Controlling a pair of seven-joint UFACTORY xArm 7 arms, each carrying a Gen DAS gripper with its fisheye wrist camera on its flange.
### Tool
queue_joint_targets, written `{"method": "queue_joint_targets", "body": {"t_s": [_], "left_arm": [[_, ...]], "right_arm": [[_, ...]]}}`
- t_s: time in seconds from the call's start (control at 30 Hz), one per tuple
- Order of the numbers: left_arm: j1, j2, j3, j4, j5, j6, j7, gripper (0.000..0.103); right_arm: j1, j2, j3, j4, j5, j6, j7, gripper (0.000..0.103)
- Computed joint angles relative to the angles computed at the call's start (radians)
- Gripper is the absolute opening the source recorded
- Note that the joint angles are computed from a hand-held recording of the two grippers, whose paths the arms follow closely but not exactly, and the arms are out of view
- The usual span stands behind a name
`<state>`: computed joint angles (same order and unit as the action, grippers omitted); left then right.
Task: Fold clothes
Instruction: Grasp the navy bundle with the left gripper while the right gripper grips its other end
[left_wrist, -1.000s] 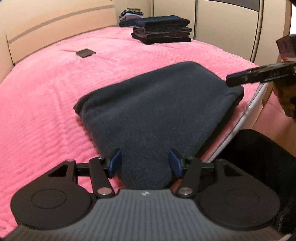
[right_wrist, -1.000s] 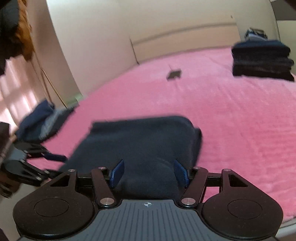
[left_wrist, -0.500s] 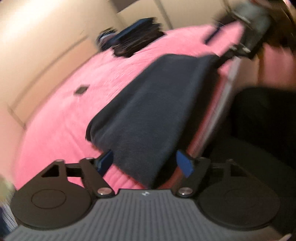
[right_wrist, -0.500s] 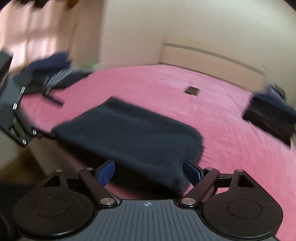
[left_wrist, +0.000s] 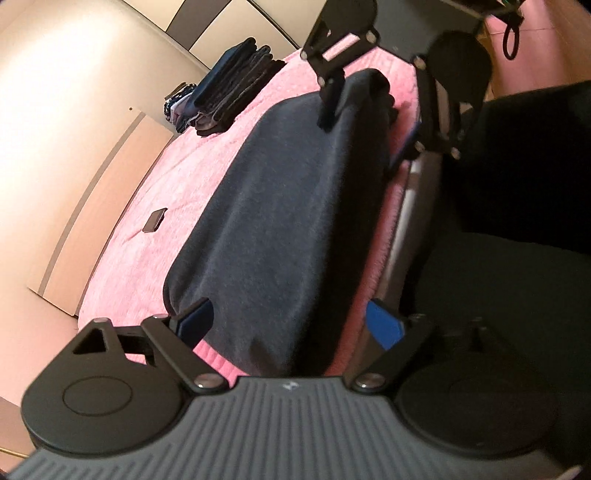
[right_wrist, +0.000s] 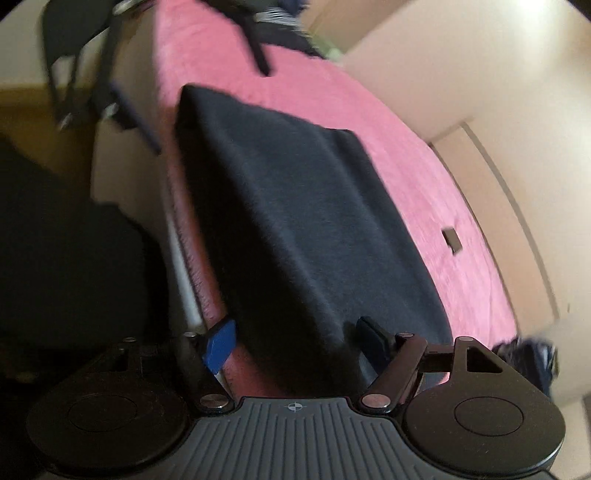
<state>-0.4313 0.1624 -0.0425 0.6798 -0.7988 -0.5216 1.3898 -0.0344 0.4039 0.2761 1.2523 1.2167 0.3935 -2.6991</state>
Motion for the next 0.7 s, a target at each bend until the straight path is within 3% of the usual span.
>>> {"method": "queue_joint_targets", "body": {"t_s": [0.03,0.1,0.13,0.2,0.27,0.43,0.57,0.7], "left_arm": [[0.000,0.006,0.000,0.009,0.000,0.002,-0.001,0.088],[-0.017,0.019,0.007,0.035,-0.036,0.012,0.025,0.088],[-0.025,0.022,0.011,0.045,-0.054,0.016,0.036,0.088],[-0.038,0.026,0.015,0.056,-0.082,0.019,0.051,0.088],[-0.061,0.037,0.023,0.082,-0.145,0.019,0.098,0.088],[-0.088,0.088,0.026,0.139,-0.220,-0.024,0.182,0.087],[-0.108,0.157,0.031,0.188,-0.240,-0.088,0.270,0.081],[-0.133,0.257,0.045,0.254,-0.261,-0.183,0.424,0.071]], "right_arm": [[0.001,0.007,0.000,0.005,-0.004,0.000,-0.007,0.073],[0.006,0.021,-0.005,0.025,-0.024,-0.001,0.018,0.063],[0.016,0.027,-0.017,0.038,-0.063,0.004,0.075,0.053],[0.021,0.030,-0.027,0.057,-0.130,0.026,0.177,0.044],[0.023,0.035,-0.041,0.087,-0.209,0.071,0.312,0.041],[0.007,0.070,-0.055,0.198,-0.356,0.197,0.613,0.040],[-0.014,0.078,-0.030,0.218,-0.396,0.208,0.663,0.040],[-0.025,0.071,-0.014,0.205,-0.405,0.203,0.680,0.040]]}}
